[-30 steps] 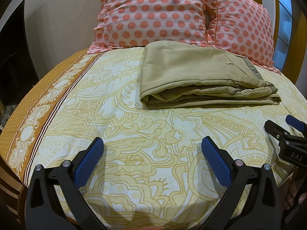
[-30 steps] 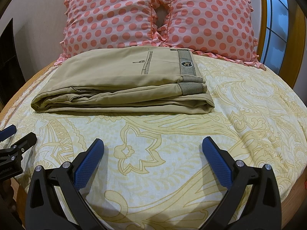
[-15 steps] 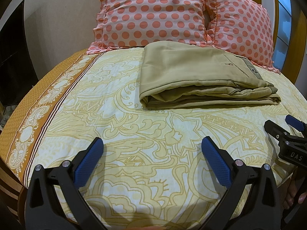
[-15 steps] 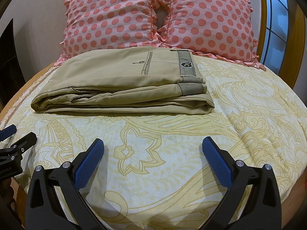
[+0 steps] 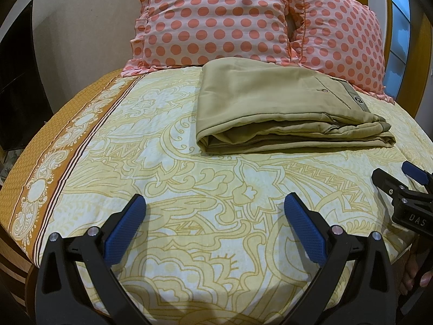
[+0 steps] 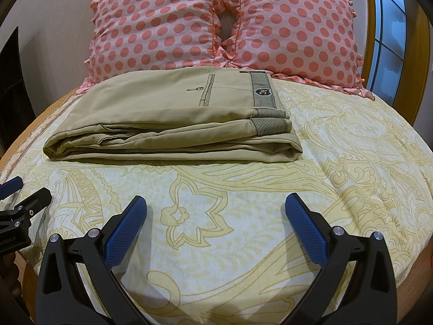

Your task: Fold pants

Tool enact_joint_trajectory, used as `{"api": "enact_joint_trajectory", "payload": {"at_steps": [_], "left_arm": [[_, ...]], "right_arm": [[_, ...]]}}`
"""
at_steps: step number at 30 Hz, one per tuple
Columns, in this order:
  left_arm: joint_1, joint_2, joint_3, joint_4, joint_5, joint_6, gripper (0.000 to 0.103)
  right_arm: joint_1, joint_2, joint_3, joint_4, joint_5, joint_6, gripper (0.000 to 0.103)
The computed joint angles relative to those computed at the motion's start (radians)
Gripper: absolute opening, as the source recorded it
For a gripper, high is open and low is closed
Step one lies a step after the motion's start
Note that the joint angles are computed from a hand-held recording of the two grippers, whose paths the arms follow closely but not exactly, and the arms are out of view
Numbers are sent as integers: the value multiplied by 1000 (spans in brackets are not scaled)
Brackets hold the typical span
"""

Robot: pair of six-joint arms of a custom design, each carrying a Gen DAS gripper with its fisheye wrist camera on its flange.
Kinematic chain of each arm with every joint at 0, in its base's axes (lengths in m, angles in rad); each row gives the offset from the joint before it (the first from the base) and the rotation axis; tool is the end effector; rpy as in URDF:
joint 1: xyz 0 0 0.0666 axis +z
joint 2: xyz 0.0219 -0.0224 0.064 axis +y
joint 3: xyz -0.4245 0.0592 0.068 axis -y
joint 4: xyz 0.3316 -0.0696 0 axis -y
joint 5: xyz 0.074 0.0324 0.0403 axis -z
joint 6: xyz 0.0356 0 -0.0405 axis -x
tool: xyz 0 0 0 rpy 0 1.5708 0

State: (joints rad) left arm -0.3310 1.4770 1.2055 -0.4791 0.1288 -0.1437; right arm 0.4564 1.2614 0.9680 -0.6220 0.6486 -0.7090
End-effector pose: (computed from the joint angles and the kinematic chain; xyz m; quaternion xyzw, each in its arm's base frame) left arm 0.4231 -0.1507 0.3960 0.2401 0.8835 -0.0960 0.3906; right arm 0.3122 0.1289 0.3785 0.2148 0.8774 -0.0840 0.4208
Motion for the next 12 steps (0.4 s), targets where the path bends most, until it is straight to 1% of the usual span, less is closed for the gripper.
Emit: {"api": "enact_joint_trajectory", "payload": {"at_steps": [12], "left_arm": [[-3,0,0,-1,0,-1,101]], "right_arm": [[1,2,-1,5,4,0,102]]}}
